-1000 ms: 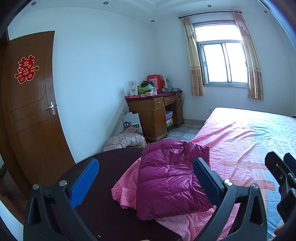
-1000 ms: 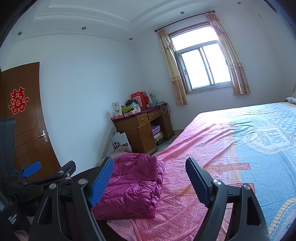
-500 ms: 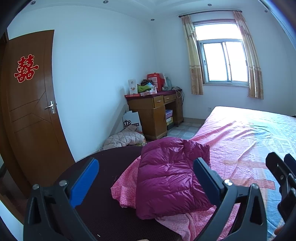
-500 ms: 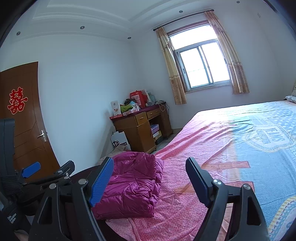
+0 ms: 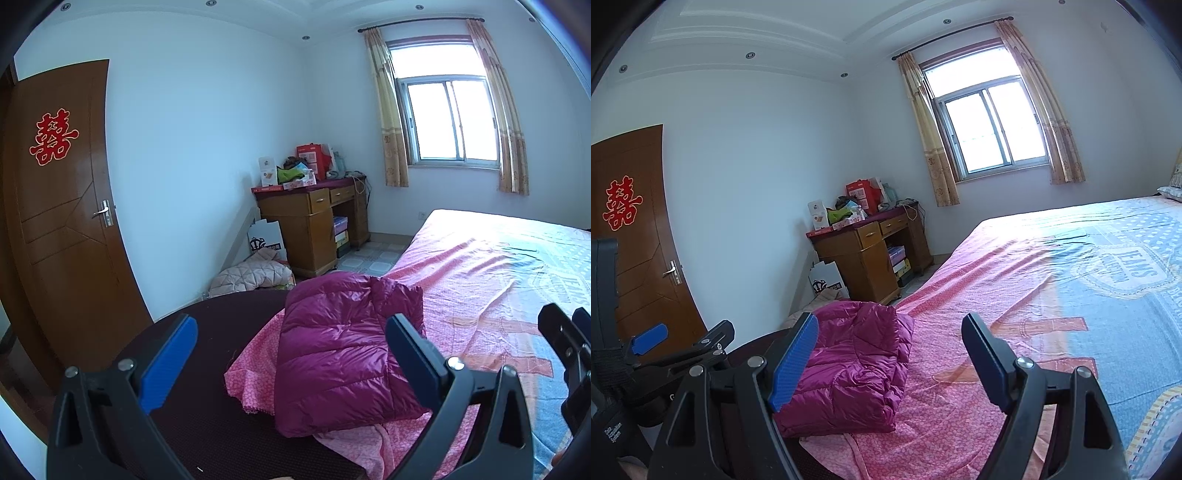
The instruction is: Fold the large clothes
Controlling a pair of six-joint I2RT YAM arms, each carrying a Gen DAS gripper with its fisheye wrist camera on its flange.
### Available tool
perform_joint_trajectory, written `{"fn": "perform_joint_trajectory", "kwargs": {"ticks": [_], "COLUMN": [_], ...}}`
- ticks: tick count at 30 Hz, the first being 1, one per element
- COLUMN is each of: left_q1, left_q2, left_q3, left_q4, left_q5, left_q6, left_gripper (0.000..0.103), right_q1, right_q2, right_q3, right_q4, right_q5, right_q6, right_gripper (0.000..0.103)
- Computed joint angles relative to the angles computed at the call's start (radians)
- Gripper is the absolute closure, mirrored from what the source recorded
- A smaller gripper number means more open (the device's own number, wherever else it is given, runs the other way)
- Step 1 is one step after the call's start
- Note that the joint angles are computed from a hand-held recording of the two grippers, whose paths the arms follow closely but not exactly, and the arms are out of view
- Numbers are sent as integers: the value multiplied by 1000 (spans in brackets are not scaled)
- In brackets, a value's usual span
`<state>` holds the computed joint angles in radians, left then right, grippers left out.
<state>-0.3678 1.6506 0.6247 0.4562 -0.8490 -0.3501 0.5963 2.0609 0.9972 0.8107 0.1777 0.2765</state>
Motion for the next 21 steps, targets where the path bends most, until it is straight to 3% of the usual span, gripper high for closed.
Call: {"fn": "perform_joint_trajectory", "kwargs": {"ticks": [13,21], "left_q1": [16,56], "left_q2": [13,21], "left_q3": [9,15], "left_q4": [-12,-21], "left_q5": [1,99], "left_q6": [-9,-29], "left_gripper": [0,0], "right_q1": [0,-2], "right_q2": [8,11], "right_q3": [8,10], "right_q4": [-7,-13], "right_q5": [11,8], "right_q6": [4,8], "right_gripper": [22,22]}}
